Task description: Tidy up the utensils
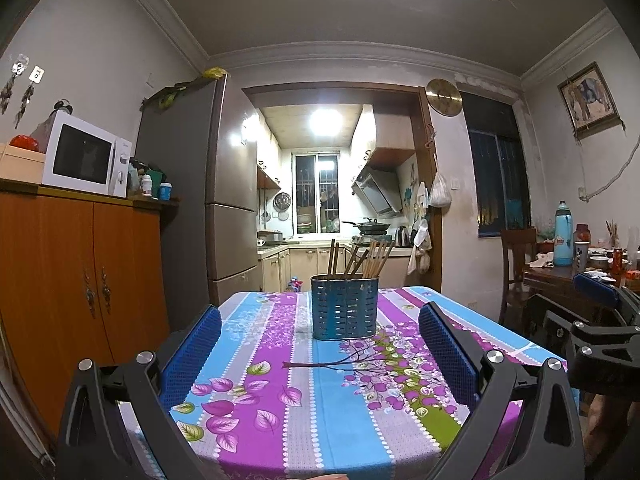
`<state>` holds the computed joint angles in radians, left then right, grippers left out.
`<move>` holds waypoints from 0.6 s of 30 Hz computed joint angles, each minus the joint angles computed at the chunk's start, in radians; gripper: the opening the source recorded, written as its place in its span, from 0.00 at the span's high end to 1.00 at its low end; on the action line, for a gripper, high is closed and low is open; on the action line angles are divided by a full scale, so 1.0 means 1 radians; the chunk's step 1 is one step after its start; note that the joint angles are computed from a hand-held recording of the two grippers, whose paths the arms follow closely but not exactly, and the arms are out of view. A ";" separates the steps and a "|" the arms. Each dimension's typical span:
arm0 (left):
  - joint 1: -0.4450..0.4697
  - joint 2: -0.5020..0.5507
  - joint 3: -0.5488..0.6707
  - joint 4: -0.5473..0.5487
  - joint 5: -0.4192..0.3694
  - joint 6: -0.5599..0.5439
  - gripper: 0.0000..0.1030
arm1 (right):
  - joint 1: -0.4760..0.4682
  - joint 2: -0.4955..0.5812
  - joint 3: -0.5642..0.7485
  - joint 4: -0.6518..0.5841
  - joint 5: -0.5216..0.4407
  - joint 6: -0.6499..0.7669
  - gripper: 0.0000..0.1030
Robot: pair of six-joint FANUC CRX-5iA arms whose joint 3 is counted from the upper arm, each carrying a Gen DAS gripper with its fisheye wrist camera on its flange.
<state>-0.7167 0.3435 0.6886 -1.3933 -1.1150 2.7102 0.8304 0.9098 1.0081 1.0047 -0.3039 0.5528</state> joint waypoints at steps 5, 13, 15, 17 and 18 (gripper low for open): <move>0.002 0.002 0.001 0.013 0.010 -0.015 0.04 | 0.006 0.010 0.030 -0.048 -0.012 0.053 0.05; 0.013 0.009 0.010 0.033 0.013 -0.030 0.04 | 0.015 0.024 0.071 -0.107 -0.034 0.115 0.05; 0.013 0.009 0.010 0.035 0.015 -0.029 0.04 | 0.019 0.033 0.095 -0.137 -0.046 0.149 0.05; 0.016 0.010 0.010 0.036 0.016 -0.028 0.04 | 0.024 0.042 0.119 -0.166 -0.060 0.180 0.05; 0.016 0.010 0.008 0.035 0.016 -0.026 0.04 | 0.025 0.042 0.120 -0.170 -0.061 0.186 0.05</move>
<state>-0.7004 0.3537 0.6968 -1.3582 -1.0995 2.6842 0.8550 0.9518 1.1286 0.8343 -0.3649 0.7386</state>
